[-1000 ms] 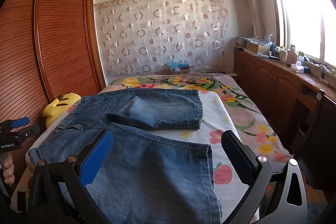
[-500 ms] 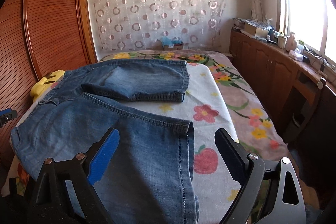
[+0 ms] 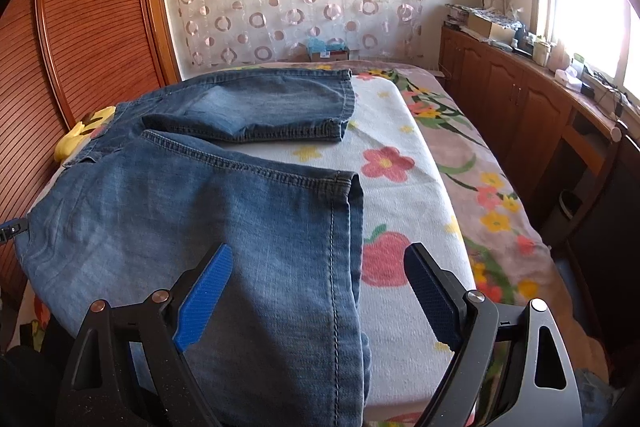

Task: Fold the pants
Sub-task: 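Move the right tool to the jeans leg hem while the left tool approaches the waistband, then close the right tool on the leg hem while the left tool closes on the waistband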

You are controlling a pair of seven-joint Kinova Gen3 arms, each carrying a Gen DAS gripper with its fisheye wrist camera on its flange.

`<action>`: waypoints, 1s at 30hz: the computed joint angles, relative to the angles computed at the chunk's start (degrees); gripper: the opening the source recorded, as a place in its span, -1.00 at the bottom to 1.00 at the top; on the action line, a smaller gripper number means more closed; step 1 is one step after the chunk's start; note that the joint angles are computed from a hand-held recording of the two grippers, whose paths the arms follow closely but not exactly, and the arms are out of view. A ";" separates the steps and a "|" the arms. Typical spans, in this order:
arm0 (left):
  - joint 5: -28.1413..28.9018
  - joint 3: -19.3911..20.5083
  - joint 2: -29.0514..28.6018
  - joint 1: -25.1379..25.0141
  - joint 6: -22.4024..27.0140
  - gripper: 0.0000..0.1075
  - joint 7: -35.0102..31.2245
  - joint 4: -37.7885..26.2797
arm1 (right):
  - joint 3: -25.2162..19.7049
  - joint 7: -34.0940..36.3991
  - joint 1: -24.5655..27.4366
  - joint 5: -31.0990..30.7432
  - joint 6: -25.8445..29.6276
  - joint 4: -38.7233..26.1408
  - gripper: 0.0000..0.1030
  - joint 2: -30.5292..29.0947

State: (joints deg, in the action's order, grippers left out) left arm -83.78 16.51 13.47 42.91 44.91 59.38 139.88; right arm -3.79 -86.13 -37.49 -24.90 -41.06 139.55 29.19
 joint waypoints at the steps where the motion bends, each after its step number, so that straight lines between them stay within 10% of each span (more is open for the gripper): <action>1: -0.59 0.00 -0.01 0.17 0.12 0.41 1.01 0.52 | 0.04 0.20 -0.26 -0.37 0.41 0.30 0.72 -0.53; 18: 0.19 -0.66 1.86 -1.04 -0.69 0.41 0.14 -0.30 | -1.32 -3.43 4.32 6.08 2.47 3.82 0.56 -1.61; 30: -2.50 -0.64 0.51 -0.86 -1.36 0.40 3.97 1.53 | -0.51 -2.93 3.97 7.44 5.25 3.48 0.00 -1.50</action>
State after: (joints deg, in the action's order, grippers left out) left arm -86.29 15.87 13.98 42.04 43.55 63.35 141.41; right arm -4.30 -89.06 -33.52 -17.45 -35.81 143.03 27.69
